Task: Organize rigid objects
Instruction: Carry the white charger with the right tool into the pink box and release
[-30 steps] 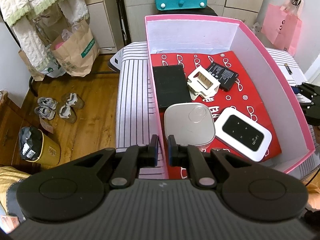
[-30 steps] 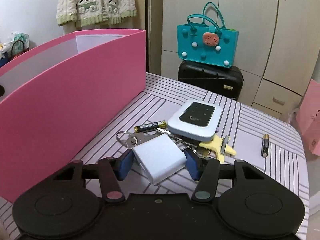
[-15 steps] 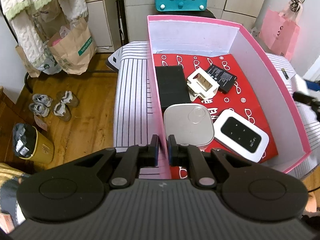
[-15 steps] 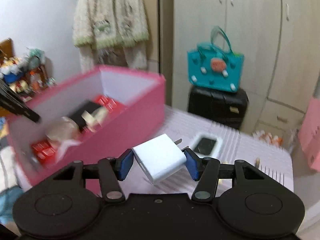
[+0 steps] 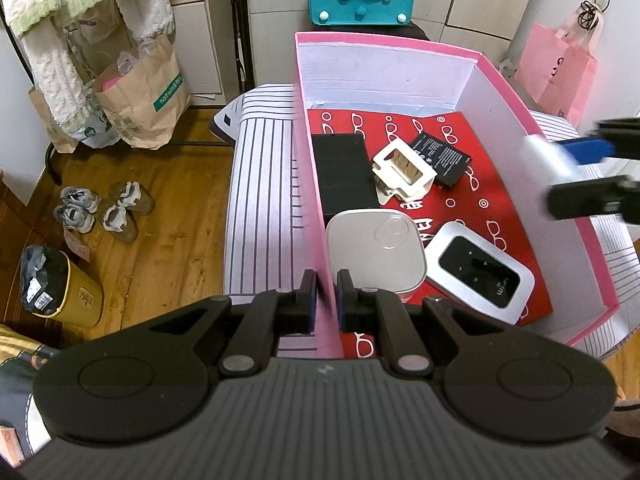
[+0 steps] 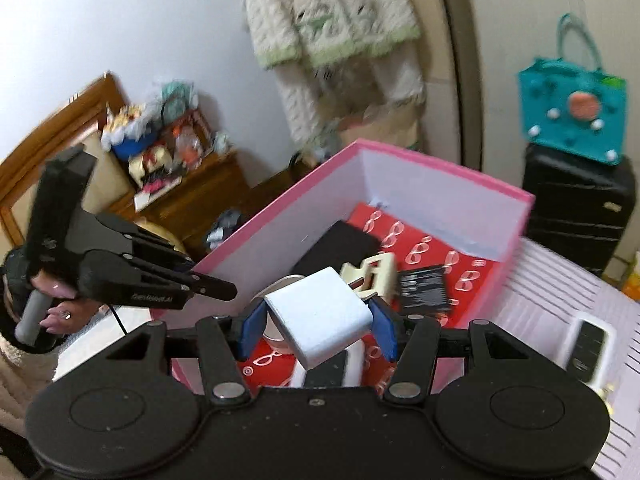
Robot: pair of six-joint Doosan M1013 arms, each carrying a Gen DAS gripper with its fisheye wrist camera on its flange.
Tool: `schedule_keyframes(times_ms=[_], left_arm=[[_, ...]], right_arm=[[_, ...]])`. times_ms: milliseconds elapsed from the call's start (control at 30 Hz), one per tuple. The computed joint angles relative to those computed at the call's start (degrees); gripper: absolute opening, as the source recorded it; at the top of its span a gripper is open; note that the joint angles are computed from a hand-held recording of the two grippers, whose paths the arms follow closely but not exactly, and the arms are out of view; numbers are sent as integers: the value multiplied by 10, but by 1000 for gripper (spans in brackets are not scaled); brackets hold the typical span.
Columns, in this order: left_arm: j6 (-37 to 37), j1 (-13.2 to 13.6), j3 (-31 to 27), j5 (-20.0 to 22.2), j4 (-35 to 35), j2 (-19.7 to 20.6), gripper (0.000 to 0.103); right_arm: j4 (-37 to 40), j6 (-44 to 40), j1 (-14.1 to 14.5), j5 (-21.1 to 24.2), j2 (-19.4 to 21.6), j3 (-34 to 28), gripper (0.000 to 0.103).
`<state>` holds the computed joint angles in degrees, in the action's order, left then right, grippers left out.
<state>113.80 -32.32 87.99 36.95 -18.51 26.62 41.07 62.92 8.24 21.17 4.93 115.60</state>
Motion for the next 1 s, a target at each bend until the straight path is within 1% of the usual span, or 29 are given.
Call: schedule_keyframes(times_ms=[67, 100, 133, 167, 267, 333, 400, 567, 700, 767, 867, 1000], left_arm=[[5, 1, 0, -1, -7, 0, 9], [7, 2, 0, 0, -10, 0, 9], [9, 2, 0, 0, -13, 0, 9], [11, 2, 0, 1, -15, 1, 9], [21, 4, 0, 1, -21, 1, 10], [30, 7, -2, 7, -32, 2, 11], [39, 9, -3, 11, -43, 4, 11], [49, 8, 2, 2, -42, 1, 11], [51, 10, 1, 6, -48, 2, 11], [49, 9, 1, 4, -47, 1, 11], [48, 10, 1, 5, -48, 1, 11], [48, 9, 2, 5, -47, 1, 11]], right_arm=[[-69, 47, 12, 15, 17, -19, 61], [-125, 85, 19, 26, 30, -33, 61], [-163, 109, 22, 38, 38, -43, 61], [-178, 110, 22, 55, 48, -52, 61], [-183, 129, 13, 105, 72, -76, 61], [-204, 151, 10, 116, 84, -85, 61], [-216, 151, 9, 130, 93, -95, 61], [-260, 160, 14, 159, 111, -115, 61], [-250, 136, 14, 184, 121, -130, 61], [-272, 146, 19, 187, 125, -136, 61], [-284, 157, 21, 190, 128, -141, 61], [-345, 205, 30, 167, 127, -135, 60]])
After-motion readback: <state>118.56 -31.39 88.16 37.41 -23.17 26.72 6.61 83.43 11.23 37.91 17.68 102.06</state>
